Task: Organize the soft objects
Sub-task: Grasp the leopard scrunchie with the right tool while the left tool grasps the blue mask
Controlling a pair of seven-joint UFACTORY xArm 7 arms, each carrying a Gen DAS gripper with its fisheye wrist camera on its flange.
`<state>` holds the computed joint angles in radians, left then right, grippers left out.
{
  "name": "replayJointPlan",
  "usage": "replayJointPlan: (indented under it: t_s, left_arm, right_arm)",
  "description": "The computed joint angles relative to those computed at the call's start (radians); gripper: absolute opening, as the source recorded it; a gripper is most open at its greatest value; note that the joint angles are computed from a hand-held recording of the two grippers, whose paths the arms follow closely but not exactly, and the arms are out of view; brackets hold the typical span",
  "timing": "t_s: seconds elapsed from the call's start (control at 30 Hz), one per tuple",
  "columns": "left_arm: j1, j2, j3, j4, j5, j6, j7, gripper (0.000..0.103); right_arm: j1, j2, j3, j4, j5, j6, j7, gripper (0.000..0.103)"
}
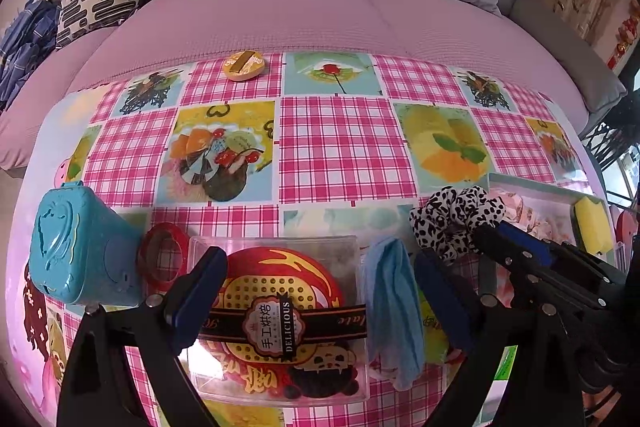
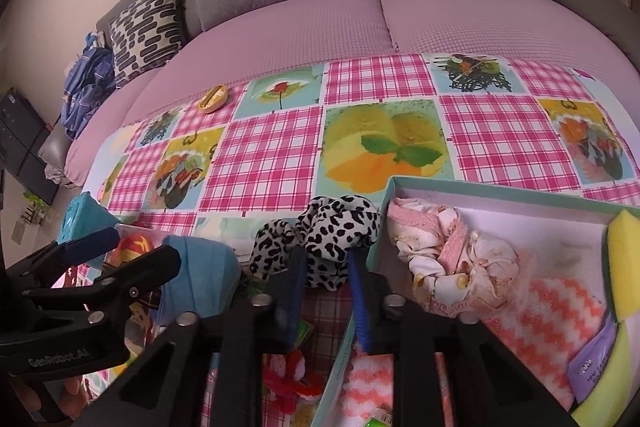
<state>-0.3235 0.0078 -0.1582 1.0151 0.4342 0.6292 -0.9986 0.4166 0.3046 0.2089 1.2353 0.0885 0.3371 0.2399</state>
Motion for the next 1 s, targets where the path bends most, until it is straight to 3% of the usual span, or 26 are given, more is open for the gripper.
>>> replayJointPlan:
  t_s: [0.17, 0.43, 0.5, 0.73, 0.8, 1.0]
  left_arm:
    - [-0.002, 0.004, -0.001, 0.003, 0.008, 0.0, 0.0, 0.095]
    - [-0.013, 0.01, -0.004, 0.017, 0.047, 0.01, -0.008, 0.093]
    - [-0.017, 0.012, -0.005, 0.023, 0.059, 0.011, -0.008, 0.083]
    - [-0.032, 0.023, -0.01, 0.039, 0.091, -0.024, 0.023, 0.077]
    - [-0.036, 0.03, -0.009, 0.043, 0.083, -0.036, 0.038, 0.062]
    - [-0.05, 0.053, -0.006, 0.057, 0.052, -0.045, 0.079, 0.058]
  right_arm:
    - [0.008, -0.007, -0.012, -0.006, -0.017, -0.005, 0.02, 0.007]
    - [0.027, -0.075, -0.033, -0.033, -0.092, -0.023, 0.067, 0.007]
    - [0.031, -0.09, -0.038, -0.038, -0.115, -0.027, 0.083, 0.007]
    - [0.014, -0.115, -0.03, -0.054, -0.116, -0.035, 0.087, 0.007]
    - [0.008, -0.118, -0.027, -0.058, -0.108, -0.035, 0.083, 0.007]
    - [0.001, -0.124, -0.025, -0.065, -0.098, -0.039, 0.08, 0.007]
